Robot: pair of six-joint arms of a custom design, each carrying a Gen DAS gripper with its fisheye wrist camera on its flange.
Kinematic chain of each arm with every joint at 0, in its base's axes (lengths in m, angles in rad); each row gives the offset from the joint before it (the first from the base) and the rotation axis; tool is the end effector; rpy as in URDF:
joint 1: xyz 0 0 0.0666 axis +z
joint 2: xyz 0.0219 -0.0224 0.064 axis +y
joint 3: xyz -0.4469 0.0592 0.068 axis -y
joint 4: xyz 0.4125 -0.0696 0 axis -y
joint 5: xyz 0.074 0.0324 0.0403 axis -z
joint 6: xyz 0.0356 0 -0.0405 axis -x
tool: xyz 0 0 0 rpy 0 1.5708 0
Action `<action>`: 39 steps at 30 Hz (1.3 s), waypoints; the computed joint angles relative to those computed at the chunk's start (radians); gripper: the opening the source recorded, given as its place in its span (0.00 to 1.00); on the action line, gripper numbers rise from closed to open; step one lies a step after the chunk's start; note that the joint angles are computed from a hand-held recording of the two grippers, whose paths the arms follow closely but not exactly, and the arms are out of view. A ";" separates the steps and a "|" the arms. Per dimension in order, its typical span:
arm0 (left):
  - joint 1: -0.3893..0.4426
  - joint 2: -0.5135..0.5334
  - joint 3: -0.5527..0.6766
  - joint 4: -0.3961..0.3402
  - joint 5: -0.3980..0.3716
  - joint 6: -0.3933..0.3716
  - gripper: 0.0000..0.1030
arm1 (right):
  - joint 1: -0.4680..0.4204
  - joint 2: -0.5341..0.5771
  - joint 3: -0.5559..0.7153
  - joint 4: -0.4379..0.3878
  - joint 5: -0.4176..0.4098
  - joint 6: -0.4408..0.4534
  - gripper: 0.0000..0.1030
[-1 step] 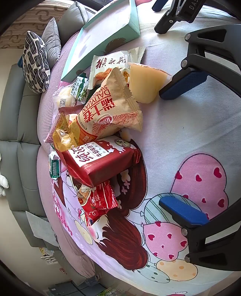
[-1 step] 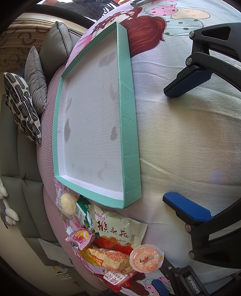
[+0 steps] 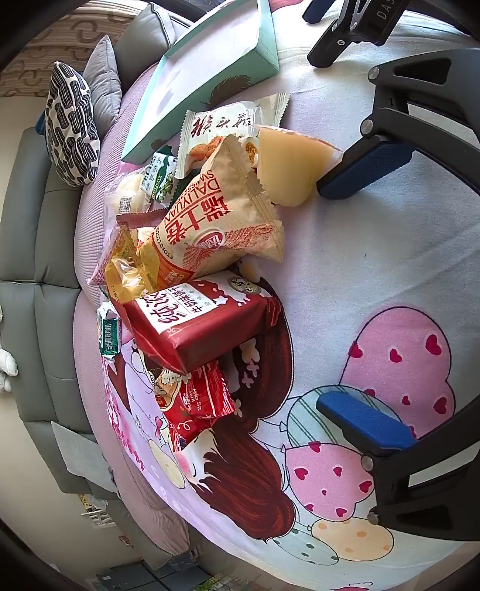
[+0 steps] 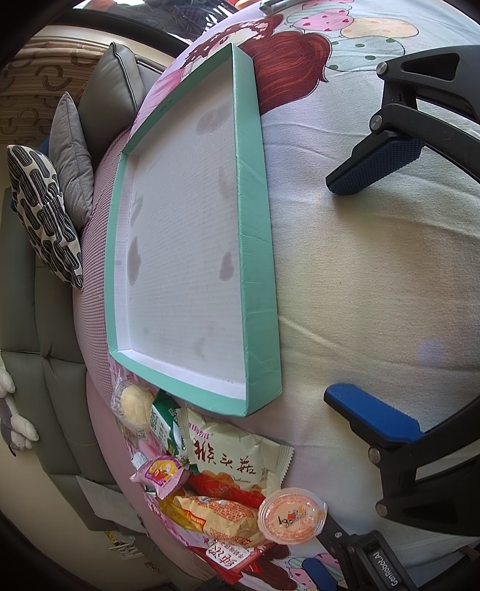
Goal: Organize snacks
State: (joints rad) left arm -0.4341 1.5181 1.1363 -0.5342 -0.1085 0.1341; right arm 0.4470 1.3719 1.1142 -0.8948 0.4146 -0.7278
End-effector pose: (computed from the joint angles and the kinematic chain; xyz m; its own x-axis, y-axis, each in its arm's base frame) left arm 0.4692 -0.2137 0.3399 -0.7610 0.2063 -0.6150 0.2589 0.9659 0.0037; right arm 0.4052 0.1779 0.3795 -0.7803 0.3012 -0.5482 0.3629 0.9318 -0.0046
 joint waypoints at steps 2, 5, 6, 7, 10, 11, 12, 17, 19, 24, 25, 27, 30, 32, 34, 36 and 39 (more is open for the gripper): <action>-0.001 0.000 0.000 0.000 -0.001 0.000 1.00 | 0.000 0.000 0.000 0.000 -0.001 0.000 1.00; -0.001 0.000 0.000 0.000 -0.001 0.000 1.00 | 0.001 0.001 0.001 -0.001 0.001 0.000 1.00; -0.001 0.000 0.000 0.000 -0.001 0.000 1.00 | 0.001 0.001 0.001 -0.001 0.001 0.000 1.00; -0.001 0.000 0.000 0.000 -0.001 0.000 1.00 | 0.001 0.001 0.001 -0.001 0.001 -0.001 1.00; 0.000 0.000 0.000 0.000 0.000 0.000 1.00 | 0.000 0.000 0.000 0.000 0.000 0.000 1.00; -0.001 0.000 0.000 0.000 0.000 0.000 1.00 | 0.000 0.000 0.000 0.000 0.000 0.000 1.00; -0.001 0.000 0.000 0.000 0.000 0.000 1.00 | 0.000 0.000 0.000 0.000 0.000 0.000 1.00; 0.000 0.000 0.000 0.000 0.000 0.000 1.00 | 0.000 0.000 0.001 0.000 0.000 0.000 1.00; 0.000 0.000 0.000 0.000 0.000 0.000 1.00 | 0.000 0.000 0.001 0.000 0.000 0.000 1.00; -0.001 0.000 0.001 0.000 0.000 0.000 1.00 | 0.000 0.001 0.001 0.000 0.000 0.000 1.00; 0.000 0.000 0.000 0.000 0.000 0.000 1.00 | 0.000 0.001 0.001 0.000 0.000 0.000 1.00; 0.000 0.000 0.001 0.000 0.000 0.000 1.00 | 0.000 0.001 0.001 0.000 0.000 0.000 1.00; 0.000 0.000 0.001 -0.001 0.001 0.000 1.00 | 0.001 0.001 0.002 -0.001 0.001 -0.001 1.00; -0.005 0.002 0.004 -0.007 -0.012 -0.007 1.00 | 0.000 0.000 0.001 0.000 0.000 0.000 1.00; -0.009 0.002 0.003 -0.002 -0.025 -0.013 1.00 | 0.001 0.001 0.002 -0.001 0.001 -0.001 1.00; 0.002 0.003 0.003 -0.001 0.007 -0.002 1.00 | 0.003 0.004 0.005 -0.007 0.007 -0.001 1.00; -0.002 0.004 0.006 -0.007 -0.006 -0.009 1.00 | 0.002 0.000 0.003 -0.004 0.002 -0.002 1.00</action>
